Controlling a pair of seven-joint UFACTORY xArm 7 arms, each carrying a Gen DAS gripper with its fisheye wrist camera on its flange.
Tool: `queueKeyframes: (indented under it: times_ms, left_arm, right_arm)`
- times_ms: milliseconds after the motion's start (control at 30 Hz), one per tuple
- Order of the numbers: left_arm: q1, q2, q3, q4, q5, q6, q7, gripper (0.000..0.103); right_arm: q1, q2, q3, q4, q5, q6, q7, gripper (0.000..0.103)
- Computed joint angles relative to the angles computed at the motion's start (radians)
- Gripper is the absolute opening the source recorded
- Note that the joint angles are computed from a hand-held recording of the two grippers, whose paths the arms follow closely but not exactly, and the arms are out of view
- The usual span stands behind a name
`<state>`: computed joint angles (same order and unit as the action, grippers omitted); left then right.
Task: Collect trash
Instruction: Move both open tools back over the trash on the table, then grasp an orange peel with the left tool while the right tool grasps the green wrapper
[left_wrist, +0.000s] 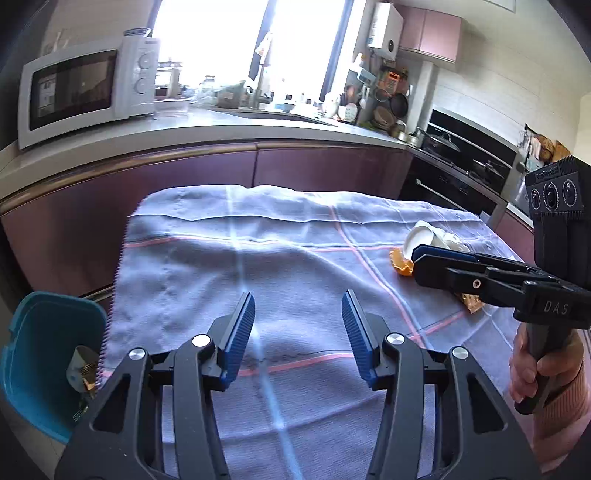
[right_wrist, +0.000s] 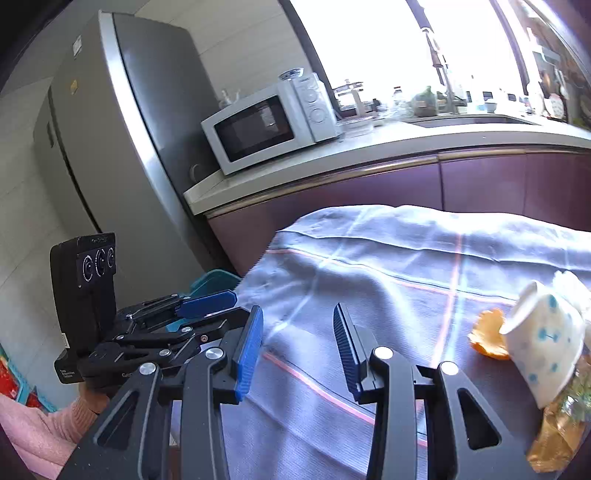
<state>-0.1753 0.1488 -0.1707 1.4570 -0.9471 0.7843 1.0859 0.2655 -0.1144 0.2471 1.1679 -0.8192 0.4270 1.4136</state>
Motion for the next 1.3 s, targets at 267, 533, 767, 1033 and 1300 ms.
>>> queueKeyframes:
  times_ms: [267,533,767,1033,1300]
  left_arm:
    - [-0.078,0.009,-0.048,0.01,0.054,0.001,-0.006,0.049]
    - [-0.154,0.053,-0.08,0.054,0.142,-0.017,-0.065,0.049]
    - [-0.2,0.177,-0.099,0.198,0.28,0.008,-0.21,0.048]
    - [-0.246,0.31,-0.111,0.353,0.443,0.047,-0.38,0.047]
    - [-0.276,0.419,-0.116,0.494,0.53,0.138,-0.49,0.027]
  right_arm:
    - [-0.106,-0.287,0.041,-0.266,0.026,0.099,0.118,0.038]
    - [-0.197,-0.546,0.087,-0.466,0.152,0.185,0.14,0.038]
    - [-0.237,-0.662,0.103,-0.583,0.295,0.171,0.106,0.038]
    - [-0.315,-0.684,0.139,-0.631,0.375,0.071,0.074,0.038]
    - [-0.338,-0.678,0.145,-0.633,0.426,0.05,0.026,0.038]
